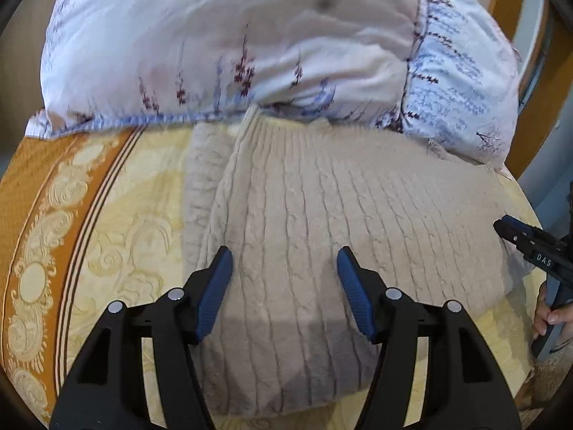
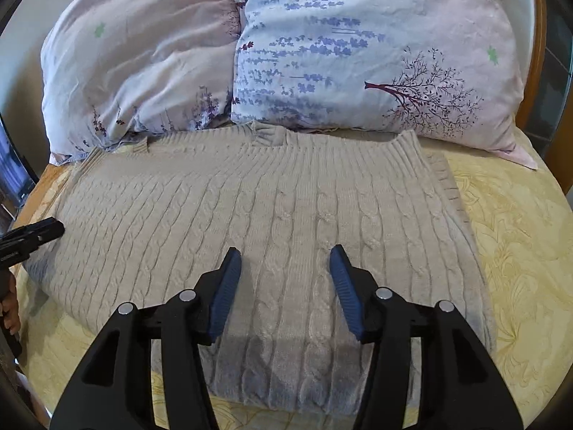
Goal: Fold small clothes
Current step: 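Release the sweater and smooth the folded stack with both tools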
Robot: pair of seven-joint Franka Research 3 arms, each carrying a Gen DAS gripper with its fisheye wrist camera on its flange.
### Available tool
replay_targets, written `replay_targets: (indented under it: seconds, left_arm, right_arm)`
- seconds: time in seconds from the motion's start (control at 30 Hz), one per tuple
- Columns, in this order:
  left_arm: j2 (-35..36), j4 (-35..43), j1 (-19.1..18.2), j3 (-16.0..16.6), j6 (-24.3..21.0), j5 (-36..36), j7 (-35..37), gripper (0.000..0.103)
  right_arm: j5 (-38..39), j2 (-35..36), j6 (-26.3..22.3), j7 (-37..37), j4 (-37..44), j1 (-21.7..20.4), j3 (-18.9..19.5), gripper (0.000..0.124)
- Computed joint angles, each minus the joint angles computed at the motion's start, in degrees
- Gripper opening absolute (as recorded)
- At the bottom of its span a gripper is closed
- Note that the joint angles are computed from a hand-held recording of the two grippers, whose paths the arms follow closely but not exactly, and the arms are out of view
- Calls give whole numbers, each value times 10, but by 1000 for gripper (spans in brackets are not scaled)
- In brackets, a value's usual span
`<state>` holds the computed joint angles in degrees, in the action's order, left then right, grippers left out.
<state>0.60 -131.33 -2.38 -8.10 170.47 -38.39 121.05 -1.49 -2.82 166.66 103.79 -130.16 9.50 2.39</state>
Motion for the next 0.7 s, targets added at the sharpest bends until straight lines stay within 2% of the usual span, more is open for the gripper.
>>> replay_targets:
  seconds: [0.07, 0.17, 0.23, 0.3, 0.37, 0.5, 0.7]
  left_arm:
    - [-2, 2, 0, 0, -4, -10, 5, 61]
    - [-6, 28, 7, 9, -54, -178, 104, 61]
    - [-3, 49, 20, 22, -102, -247, 119, 62]
    - [8, 67, 34, 30, -135, -251, 82, 62]
    - [22, 82, 47, 33, -141, -225, 24, 62]
    - [48, 108, 73, 31, -185, -217, -20, 63]
    - [61, 123, 95, 13, -223, -250, -4, 66]
  right_arm:
    - [26, -2, 7, -19, -5, 3, -3, 55]
    - [71, -4, 23, -53, -14, 8, -5, 55]
    - [81, -4, 33, -60, -18, 8, -4, 56]
    - [85, -5, 34, -62, -18, 8, -3, 56]
    - [97, -4, 34, -70, -17, 9, -3, 56]
    - [110, -6, 36, -78, -20, 10, -2, 57]
    - [128, -6, 37, -91, -21, 13, -2, 58]
